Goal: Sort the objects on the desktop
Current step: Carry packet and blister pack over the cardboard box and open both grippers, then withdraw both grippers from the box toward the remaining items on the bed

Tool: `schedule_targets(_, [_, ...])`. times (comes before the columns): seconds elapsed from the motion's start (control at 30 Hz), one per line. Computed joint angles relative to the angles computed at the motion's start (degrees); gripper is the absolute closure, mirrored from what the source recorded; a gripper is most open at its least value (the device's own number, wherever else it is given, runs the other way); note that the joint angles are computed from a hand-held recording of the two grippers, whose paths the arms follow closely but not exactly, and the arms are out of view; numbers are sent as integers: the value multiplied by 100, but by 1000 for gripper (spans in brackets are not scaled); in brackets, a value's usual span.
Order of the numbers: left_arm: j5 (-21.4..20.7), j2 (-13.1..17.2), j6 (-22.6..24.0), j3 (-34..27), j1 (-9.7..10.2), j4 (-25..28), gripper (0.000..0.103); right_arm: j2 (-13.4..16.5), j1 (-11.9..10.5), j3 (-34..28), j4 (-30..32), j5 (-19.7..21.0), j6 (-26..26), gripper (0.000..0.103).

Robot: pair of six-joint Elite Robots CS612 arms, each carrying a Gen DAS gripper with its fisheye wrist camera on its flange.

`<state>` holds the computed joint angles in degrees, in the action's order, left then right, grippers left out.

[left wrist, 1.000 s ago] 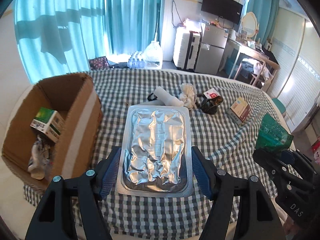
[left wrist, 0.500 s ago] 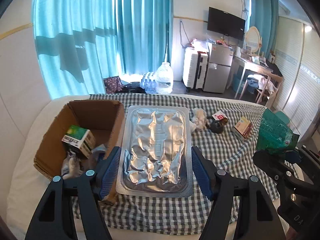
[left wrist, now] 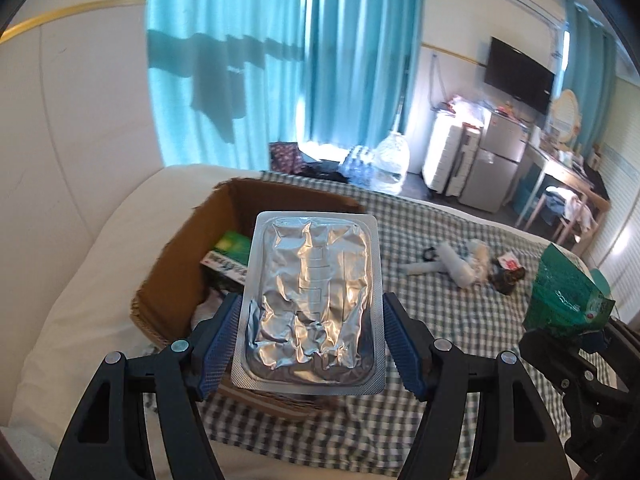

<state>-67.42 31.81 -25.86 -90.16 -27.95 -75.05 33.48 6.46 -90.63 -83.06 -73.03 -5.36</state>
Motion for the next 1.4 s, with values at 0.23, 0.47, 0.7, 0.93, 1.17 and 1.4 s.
schedule_targets(0.23, [-6,39,-215,141,306,240,33,-252,193,752,-204,353,-131,60])
schedule_targets(0.47, [-274,79,-181,431,524,154,28,-466,314,1451,-331,568,-127,60])
schedule_targets(0.7, [-159,48,-576,559,649,589,9,-688,421,2115,-509,604,-160,59])
schedule_targets(0.93, [-78,182,-536,267,615,845,8,-684,407,2328,-999,973,485,20])
schedule_targets(1.17, [-196,240,-401,85,485,786,5,-419,318,1779,-1113,942,861,20])
schedule_targets(1.4, [-263,210,-175,-2,208,490,2,19,126,715,-806,66,1086,20])
